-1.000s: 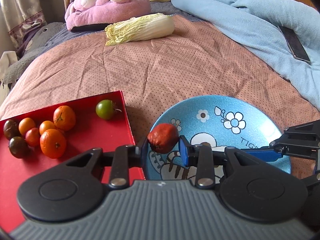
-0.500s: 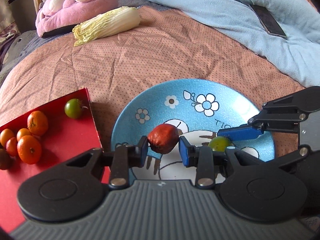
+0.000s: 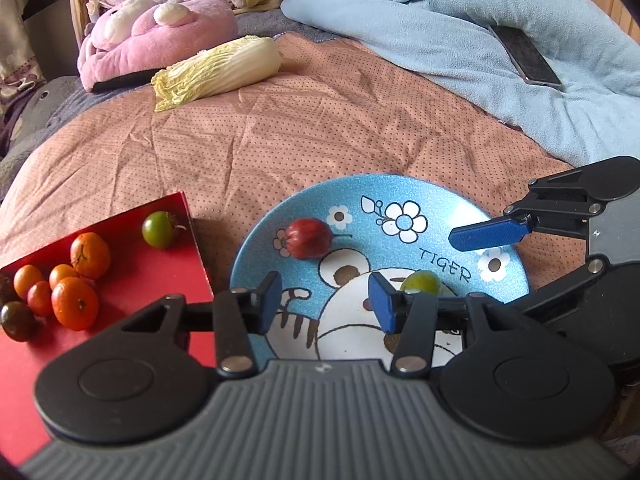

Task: Organize fruits
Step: 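Open both grippers to drop the fruits onto the blue plate, then move both open grippers back over the red tray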

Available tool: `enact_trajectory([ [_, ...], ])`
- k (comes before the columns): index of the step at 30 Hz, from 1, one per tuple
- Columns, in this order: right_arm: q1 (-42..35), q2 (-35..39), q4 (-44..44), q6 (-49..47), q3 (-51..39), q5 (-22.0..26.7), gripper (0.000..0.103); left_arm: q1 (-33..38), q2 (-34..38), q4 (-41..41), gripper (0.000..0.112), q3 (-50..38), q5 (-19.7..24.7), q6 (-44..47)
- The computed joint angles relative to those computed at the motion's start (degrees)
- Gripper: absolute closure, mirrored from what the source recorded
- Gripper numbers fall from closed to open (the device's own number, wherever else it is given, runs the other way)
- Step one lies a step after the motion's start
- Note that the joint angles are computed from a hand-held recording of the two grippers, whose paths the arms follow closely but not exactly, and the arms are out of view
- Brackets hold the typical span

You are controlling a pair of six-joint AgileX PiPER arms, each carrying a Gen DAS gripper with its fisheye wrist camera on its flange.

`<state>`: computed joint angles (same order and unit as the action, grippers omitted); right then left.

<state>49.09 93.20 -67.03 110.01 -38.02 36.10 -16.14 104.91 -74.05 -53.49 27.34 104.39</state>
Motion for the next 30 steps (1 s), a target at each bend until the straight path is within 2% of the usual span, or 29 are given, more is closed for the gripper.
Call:
enact_trajectory([
  [3, 0.1, -1.1, 0.3, 0.1, 0.1, 1.1, 0.028, 1.0, -0.8, -2.4, 0.055, 0.6, 0.9, 1.5],
  [5, 0.0, -2.0, 0.7, -0.4, 0.1, 1.5, 0.026, 1.5, -1.2, -4.0, 0.050, 0.8, 1.0, 2.4],
  [10, 0.5, -2.7, 1.7, -2.6, -1.2, 2.9, 0.025, 2.4, -2.1, -7.1, 0.050, 1.2, 0.6, 4.0],
  [13, 0.9, -2.4, 2.0, -3.6, -2.2, 3.6, 0.017, 2.8, -2.5, -9.6, 0.050, 1.5, -0.5, 5.1],
  [21, 2.0, -1.9, 2.6, -5.7, -4.4, 4.2, 0.017, 4.0, -2.4, -14.4, 0.050, 0.2, -5.9, 2.7],
  [30, 3.0, -1.1, 3.2, -7.7, -6.6, 3.7, 0.017, 4.4, -1.9, -12.6, 0.050, -1.2, -11.2, -3.7],
])
